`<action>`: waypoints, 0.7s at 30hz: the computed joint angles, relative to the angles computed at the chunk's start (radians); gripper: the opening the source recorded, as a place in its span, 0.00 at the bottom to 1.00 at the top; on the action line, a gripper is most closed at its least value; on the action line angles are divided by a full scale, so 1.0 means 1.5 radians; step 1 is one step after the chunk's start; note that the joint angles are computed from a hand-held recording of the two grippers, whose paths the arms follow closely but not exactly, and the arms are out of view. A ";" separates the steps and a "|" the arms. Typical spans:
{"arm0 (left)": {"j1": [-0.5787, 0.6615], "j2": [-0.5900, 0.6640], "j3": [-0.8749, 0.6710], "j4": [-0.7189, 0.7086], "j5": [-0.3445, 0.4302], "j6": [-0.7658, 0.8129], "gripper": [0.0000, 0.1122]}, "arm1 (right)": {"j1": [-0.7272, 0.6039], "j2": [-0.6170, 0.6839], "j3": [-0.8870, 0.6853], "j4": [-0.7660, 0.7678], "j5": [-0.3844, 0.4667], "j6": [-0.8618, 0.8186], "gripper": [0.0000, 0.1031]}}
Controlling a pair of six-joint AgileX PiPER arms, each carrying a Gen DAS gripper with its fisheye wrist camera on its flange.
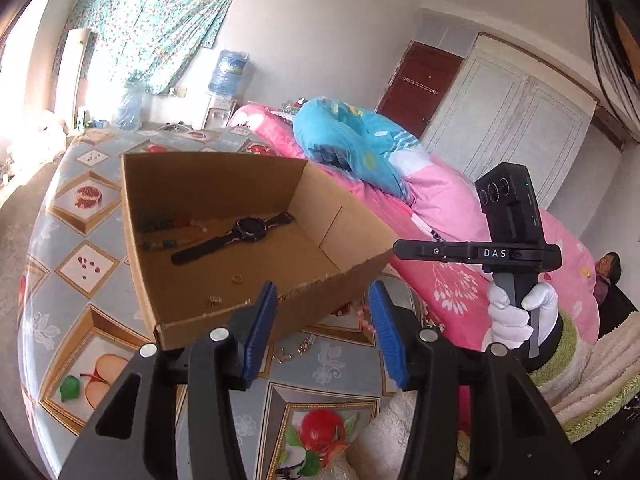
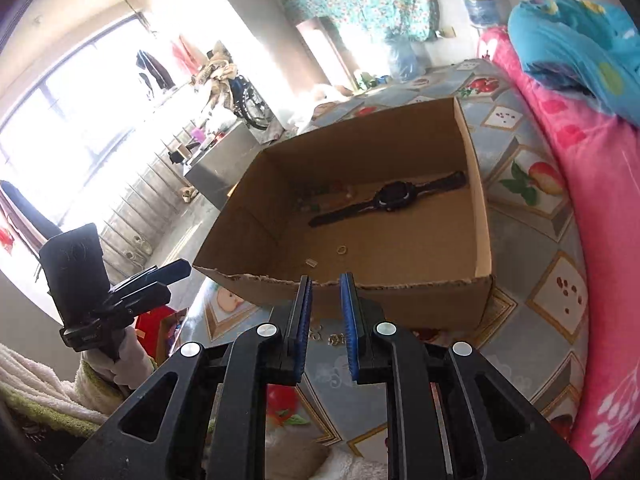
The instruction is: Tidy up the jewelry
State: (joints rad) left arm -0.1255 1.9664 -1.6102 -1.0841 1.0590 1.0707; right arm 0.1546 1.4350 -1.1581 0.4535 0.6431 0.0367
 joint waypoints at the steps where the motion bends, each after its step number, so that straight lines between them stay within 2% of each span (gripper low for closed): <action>1: -0.009 0.001 0.014 0.012 -0.018 -0.008 0.42 | -0.009 0.006 0.002 -0.013 0.009 0.021 0.16; 6: -0.029 0.016 0.044 0.032 -0.090 -0.035 0.42 | -0.067 0.053 -0.030 0.012 0.054 0.024 0.15; 8: -0.026 0.023 0.048 0.026 -0.101 -0.037 0.42 | -0.057 0.053 -0.025 -0.028 0.031 0.053 0.15; 12: -0.024 0.025 0.066 0.018 -0.112 -0.020 0.42 | -0.041 0.021 0.027 -0.037 -0.006 0.068 0.19; 15: -0.035 0.032 0.072 0.030 -0.120 -0.014 0.42 | 0.004 -0.027 0.091 -0.136 -0.033 0.167 0.28; 18: -0.051 0.037 0.074 0.052 -0.133 -0.015 0.42 | 0.055 -0.037 0.132 -0.241 -0.042 0.273 0.37; 21: -0.075 0.040 0.082 0.085 -0.164 -0.031 0.42 | 0.115 -0.018 0.139 -0.381 -0.025 0.403 0.37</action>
State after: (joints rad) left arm -0.2386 2.0267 -1.4877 -0.9571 0.8124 1.0247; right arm 0.3278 1.4081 -0.9498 -0.1179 0.6058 0.6405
